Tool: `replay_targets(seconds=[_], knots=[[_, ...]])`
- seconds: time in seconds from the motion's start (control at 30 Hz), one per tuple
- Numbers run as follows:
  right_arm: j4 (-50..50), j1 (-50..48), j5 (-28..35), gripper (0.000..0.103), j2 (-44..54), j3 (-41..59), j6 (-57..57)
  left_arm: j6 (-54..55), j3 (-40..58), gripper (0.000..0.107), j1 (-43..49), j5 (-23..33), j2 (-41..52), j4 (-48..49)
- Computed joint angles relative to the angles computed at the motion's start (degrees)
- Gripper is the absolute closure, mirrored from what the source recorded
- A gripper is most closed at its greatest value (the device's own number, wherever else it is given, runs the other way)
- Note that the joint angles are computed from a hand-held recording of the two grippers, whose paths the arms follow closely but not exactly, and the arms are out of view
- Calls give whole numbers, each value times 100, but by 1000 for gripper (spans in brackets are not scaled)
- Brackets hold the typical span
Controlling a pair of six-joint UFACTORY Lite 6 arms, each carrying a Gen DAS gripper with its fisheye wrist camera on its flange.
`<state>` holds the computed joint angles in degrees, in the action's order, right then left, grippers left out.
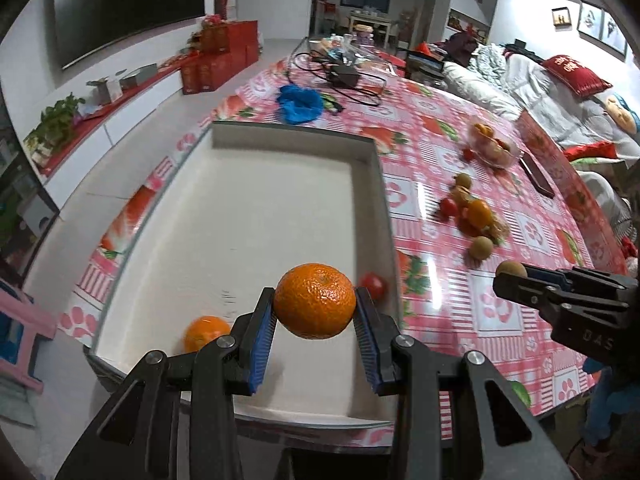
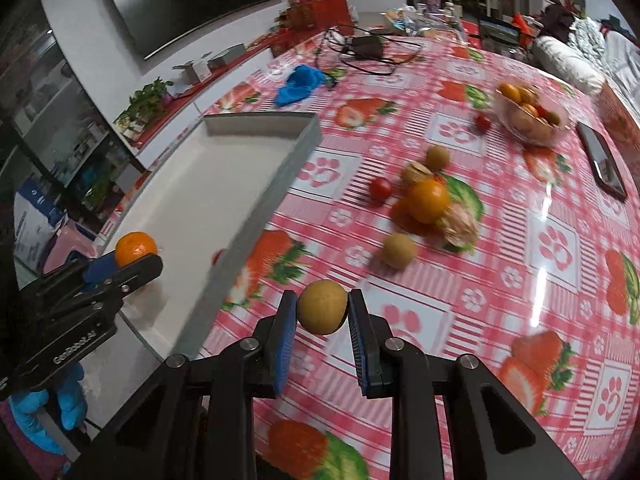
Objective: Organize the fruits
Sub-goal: 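Carry the mandarin with the left tool into the tray while the right tool carries the kiwi there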
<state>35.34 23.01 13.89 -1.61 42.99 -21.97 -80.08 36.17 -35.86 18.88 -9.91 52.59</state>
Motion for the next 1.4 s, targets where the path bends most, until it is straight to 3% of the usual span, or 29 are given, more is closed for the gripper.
replay_targets(seconds=[0.4, 0.8, 1.4], knots=[[-1119, 983, 134, 76, 1134, 1449, 1424, 729, -154, 65, 922, -281, -54, -261], [-1213, 1262, 420, 76, 2245, 2705, 1589, 1227, -86, 65, 1455, -588, 302, -434], [-875, 1239, 619, 76, 2987, 3353, 1318, 1170, 145, 65, 1578, -651, 865, -227]])
